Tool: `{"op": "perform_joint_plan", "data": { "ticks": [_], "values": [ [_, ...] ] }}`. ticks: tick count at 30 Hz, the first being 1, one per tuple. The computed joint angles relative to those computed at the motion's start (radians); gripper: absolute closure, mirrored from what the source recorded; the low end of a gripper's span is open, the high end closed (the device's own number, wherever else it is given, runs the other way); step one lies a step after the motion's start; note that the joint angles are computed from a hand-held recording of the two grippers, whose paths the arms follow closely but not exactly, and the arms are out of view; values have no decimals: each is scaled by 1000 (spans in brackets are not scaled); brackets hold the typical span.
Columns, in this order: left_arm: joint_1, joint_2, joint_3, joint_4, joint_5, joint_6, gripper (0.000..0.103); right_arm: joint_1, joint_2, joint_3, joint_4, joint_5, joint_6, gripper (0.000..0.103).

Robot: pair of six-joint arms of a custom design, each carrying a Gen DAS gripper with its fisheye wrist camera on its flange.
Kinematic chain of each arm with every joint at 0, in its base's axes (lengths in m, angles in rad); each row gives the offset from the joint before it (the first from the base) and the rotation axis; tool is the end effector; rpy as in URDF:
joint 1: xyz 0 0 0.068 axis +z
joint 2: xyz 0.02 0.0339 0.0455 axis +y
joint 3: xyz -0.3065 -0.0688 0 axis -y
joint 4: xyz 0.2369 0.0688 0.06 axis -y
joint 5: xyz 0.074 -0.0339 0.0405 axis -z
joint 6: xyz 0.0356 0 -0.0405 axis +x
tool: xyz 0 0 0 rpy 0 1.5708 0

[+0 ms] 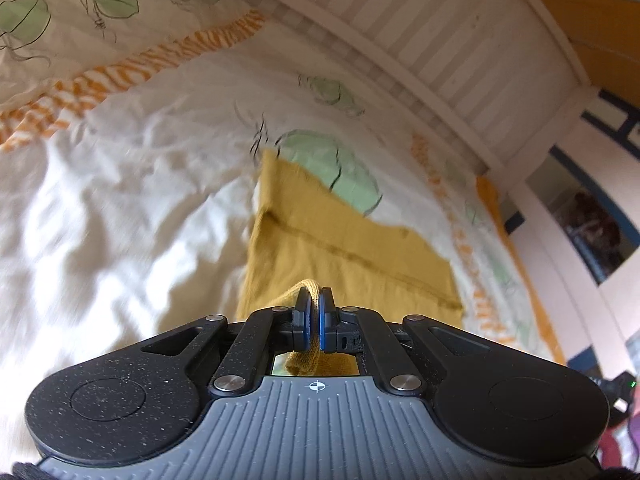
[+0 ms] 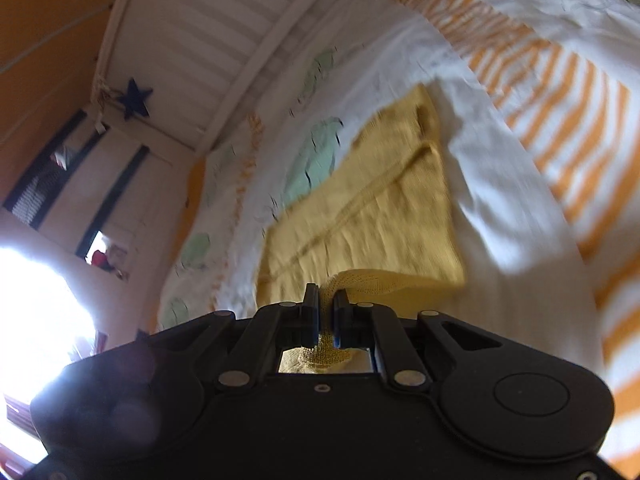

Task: Fold small clothes
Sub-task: 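Lift the hem with both grippers and carry it toward the collar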

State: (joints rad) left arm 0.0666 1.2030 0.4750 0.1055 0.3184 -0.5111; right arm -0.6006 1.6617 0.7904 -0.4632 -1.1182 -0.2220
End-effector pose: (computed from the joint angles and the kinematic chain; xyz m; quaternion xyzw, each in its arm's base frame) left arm 0.2144 0.0031 0.2238 -0.1808 0.8627 -0.2369 0.4086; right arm 0.2386 -0.1246 0.1890 0.0970 0.8386 0.4428 0.3022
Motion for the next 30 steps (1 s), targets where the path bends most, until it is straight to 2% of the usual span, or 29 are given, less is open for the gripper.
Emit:
{"op": "perform_joint_plan", "data": {
  "ticks": [7,13,19,24,30],
  "values": [
    [21,201,134,159,-26,-26,100,112,58,59,378,22,355,88],
    [25,433,306,241,-55,-41,100,220,189,182,587,120,561,88],
    [15,647,477,254,-98,-61,100,310,354,336,678,253,665,88],
    [8,775,558,264,-127,-59,100,361,462,426,679,344,678,88],
    [5,860,626,258,-140,-49,99,381,530,464,688,382,653,86]
  ]
}}
